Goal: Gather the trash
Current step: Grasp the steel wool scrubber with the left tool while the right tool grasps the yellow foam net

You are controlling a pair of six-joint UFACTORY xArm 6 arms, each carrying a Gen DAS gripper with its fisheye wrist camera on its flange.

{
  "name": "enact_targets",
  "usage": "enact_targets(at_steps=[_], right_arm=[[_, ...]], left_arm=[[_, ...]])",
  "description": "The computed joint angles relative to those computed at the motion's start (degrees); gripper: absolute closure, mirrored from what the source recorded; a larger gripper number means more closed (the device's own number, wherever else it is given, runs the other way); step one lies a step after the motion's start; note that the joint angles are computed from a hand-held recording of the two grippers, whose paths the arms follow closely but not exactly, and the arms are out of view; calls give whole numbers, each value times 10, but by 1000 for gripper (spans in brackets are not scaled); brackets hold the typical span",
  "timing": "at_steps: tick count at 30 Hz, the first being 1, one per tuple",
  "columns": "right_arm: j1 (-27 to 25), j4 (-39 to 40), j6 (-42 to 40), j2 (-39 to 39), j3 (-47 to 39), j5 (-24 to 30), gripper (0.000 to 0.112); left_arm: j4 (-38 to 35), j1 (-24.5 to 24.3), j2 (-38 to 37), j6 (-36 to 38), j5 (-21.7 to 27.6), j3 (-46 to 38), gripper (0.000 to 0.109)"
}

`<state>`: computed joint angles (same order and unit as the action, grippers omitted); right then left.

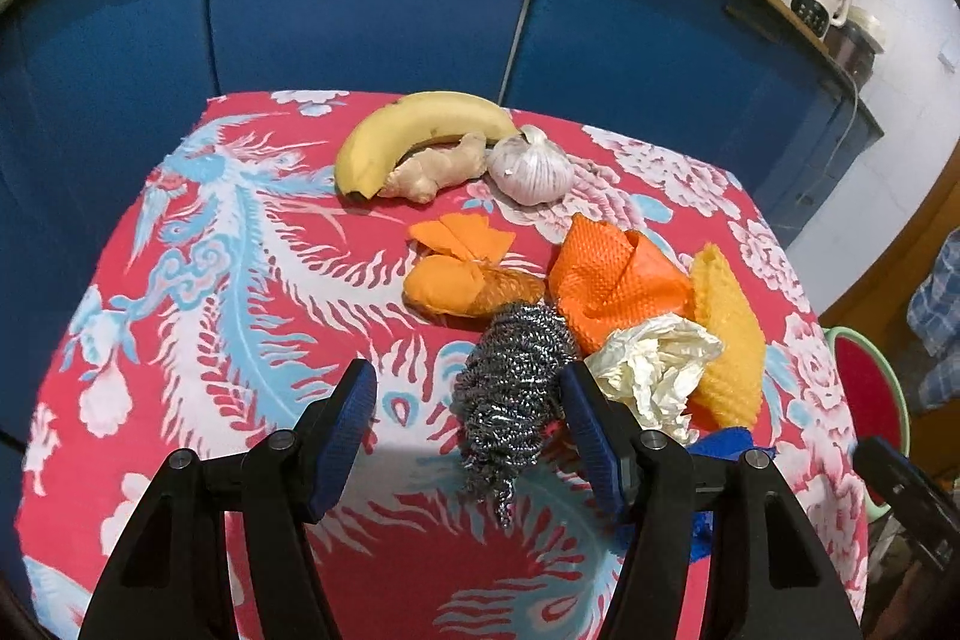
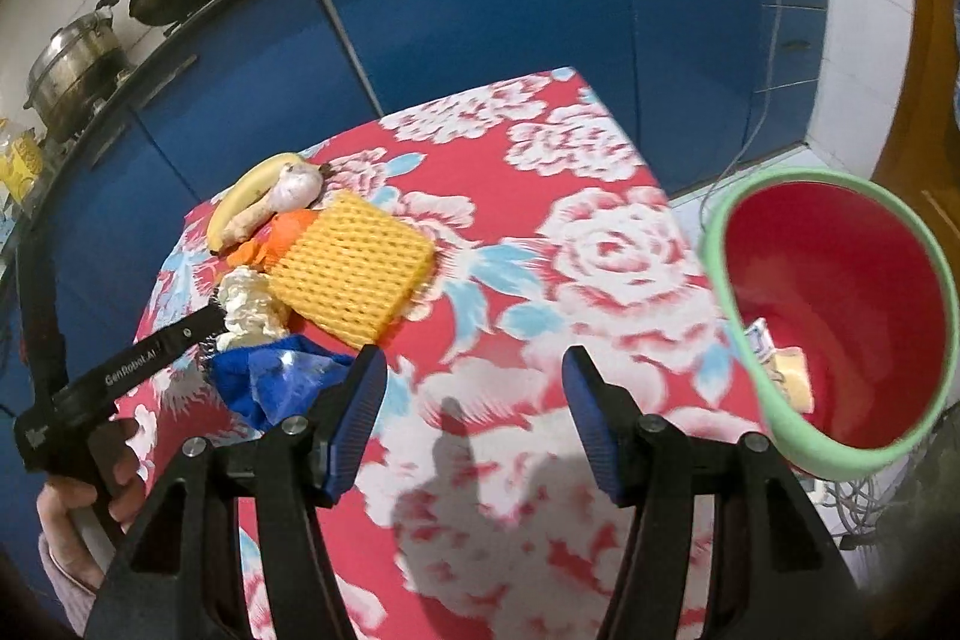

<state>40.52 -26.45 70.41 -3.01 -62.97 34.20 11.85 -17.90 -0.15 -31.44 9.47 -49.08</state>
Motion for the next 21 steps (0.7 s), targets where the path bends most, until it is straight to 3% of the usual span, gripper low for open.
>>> enact_targets(at_steps=[13,17,21], right_arm=[[-15,112,-82,126,-102,-40,43],[-12,125,-98,162,-137,-35,43],[-7,85,-85,182,-165,-15,43]], left_arm=[[-250,-26,21,227,-51,7,47],[-283,-29,24,253,-46,3,48],[-281,-31,27,255,-46,3,48]])
